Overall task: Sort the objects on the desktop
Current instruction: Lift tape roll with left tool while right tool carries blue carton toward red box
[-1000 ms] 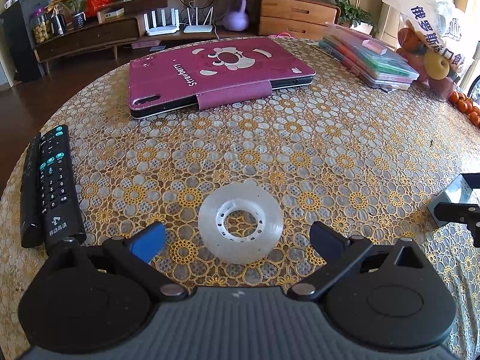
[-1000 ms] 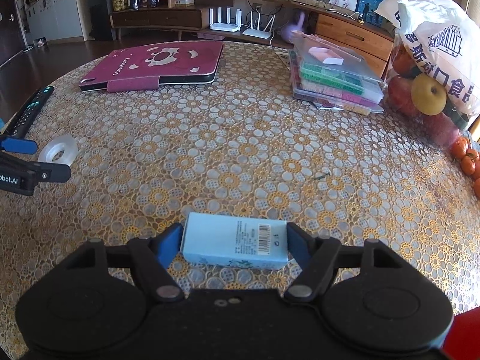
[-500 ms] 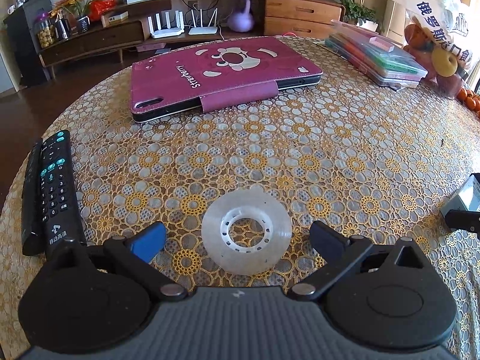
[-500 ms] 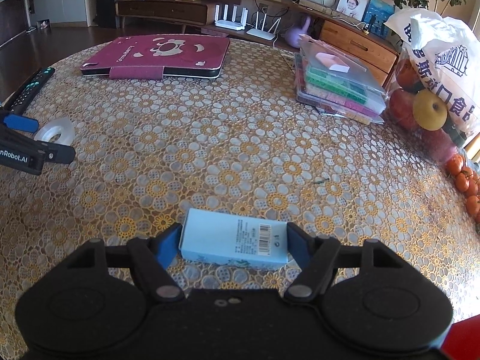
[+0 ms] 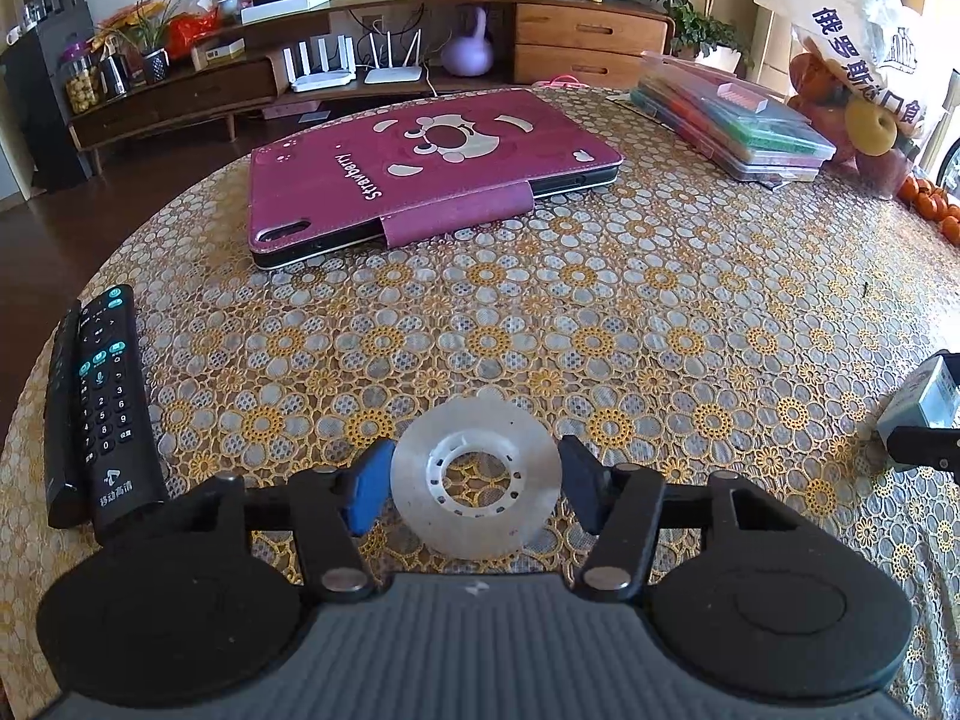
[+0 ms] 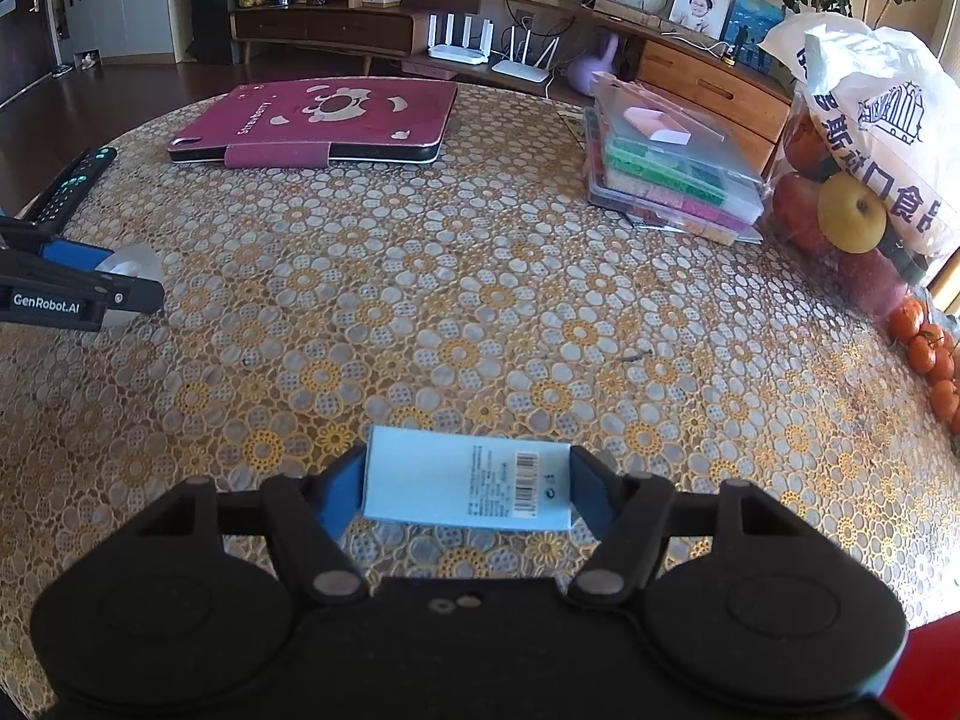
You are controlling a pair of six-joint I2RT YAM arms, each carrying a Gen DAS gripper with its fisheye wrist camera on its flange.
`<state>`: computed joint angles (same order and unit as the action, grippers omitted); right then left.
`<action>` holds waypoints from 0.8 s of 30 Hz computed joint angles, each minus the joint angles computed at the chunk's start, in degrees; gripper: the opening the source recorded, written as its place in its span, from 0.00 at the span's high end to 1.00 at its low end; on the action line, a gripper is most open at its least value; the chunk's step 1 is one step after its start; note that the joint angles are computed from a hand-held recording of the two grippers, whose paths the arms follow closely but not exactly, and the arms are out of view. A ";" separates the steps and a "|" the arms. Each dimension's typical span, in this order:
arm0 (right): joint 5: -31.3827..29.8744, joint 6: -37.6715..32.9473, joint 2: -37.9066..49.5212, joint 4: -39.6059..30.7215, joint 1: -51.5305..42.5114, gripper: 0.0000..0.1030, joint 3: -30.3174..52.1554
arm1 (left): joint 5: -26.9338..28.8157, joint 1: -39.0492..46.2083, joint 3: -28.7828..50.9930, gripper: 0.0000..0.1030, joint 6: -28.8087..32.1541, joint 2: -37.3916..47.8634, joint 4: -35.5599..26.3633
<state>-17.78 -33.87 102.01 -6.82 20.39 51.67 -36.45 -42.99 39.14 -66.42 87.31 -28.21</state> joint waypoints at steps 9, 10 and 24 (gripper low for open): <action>-1.92 -1.21 -3.29 -2.47 -2.04 0.33 -1.04 | -0.33 -3.52 2.96 0.44 -3.01 0.32 -4.55; -2.23 -1.19 -3.61 -2.91 -2.34 0.33 -1.08 | -0.44 -4.06 3.47 0.44 -3.41 0.32 -5.28; -6.25 -4.03 -11.62 -8.15 -8.00 0.33 -3.49 | -2.63 -12.00 14.40 0.44 -5.70 2.48 -14.84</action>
<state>-24.03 -37.89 90.39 -14.97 12.39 48.19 -39.07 -54.99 53.54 -72.11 89.79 -43.05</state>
